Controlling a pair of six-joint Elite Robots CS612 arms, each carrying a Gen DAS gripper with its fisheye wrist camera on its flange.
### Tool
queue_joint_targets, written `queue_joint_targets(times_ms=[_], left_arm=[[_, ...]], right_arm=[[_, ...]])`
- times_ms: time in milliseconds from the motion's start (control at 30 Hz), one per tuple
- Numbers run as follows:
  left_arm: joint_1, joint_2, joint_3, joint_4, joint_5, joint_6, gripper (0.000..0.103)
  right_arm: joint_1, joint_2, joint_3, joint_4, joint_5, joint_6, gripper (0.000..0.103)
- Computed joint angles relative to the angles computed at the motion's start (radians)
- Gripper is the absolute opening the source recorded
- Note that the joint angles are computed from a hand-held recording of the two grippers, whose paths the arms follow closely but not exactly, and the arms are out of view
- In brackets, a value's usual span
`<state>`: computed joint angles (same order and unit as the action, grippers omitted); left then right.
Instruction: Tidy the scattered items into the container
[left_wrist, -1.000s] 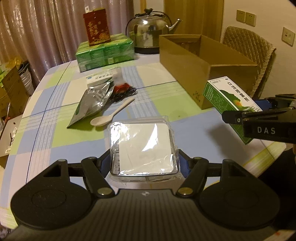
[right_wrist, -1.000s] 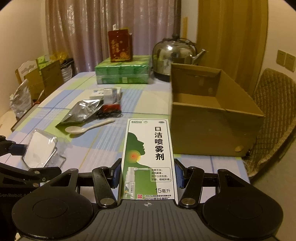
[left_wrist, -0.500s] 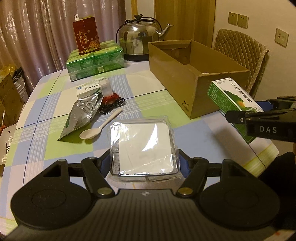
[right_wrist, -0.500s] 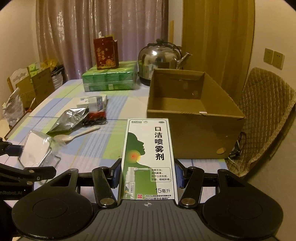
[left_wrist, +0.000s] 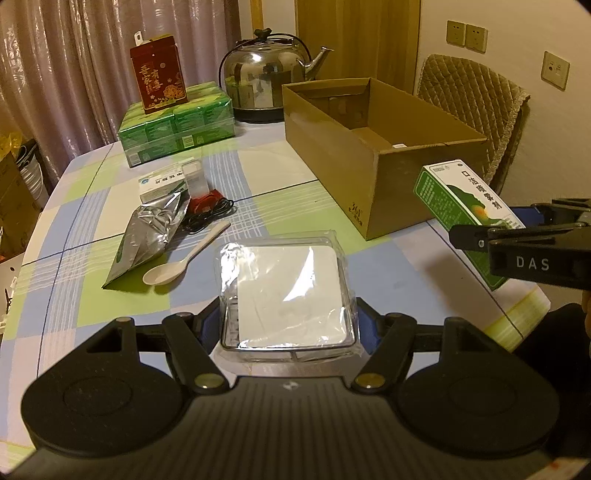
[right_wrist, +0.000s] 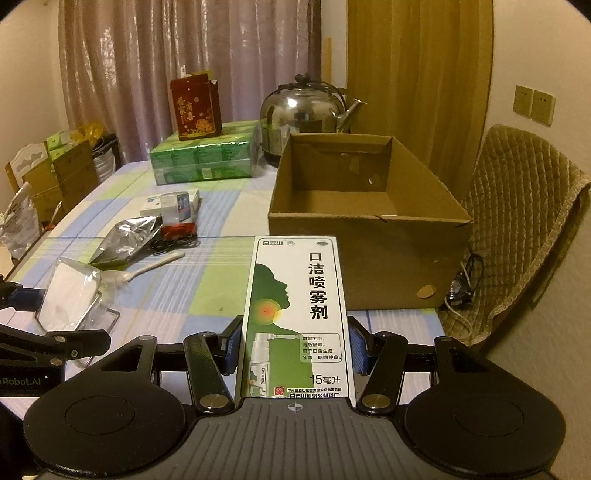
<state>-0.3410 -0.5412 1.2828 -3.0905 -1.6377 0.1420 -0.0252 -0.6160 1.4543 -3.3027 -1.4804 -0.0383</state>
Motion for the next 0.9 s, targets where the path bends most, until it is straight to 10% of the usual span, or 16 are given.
queue_joint_targets(times_ms=[900], left_arm=[[-0.044, 0.123, -0.330, 0.069, -0.129, 0.011, 0.066]], right_arm=[[-0.051, 0.059, -0.212, -0.002, -0.037, -0.016, 0.053]])
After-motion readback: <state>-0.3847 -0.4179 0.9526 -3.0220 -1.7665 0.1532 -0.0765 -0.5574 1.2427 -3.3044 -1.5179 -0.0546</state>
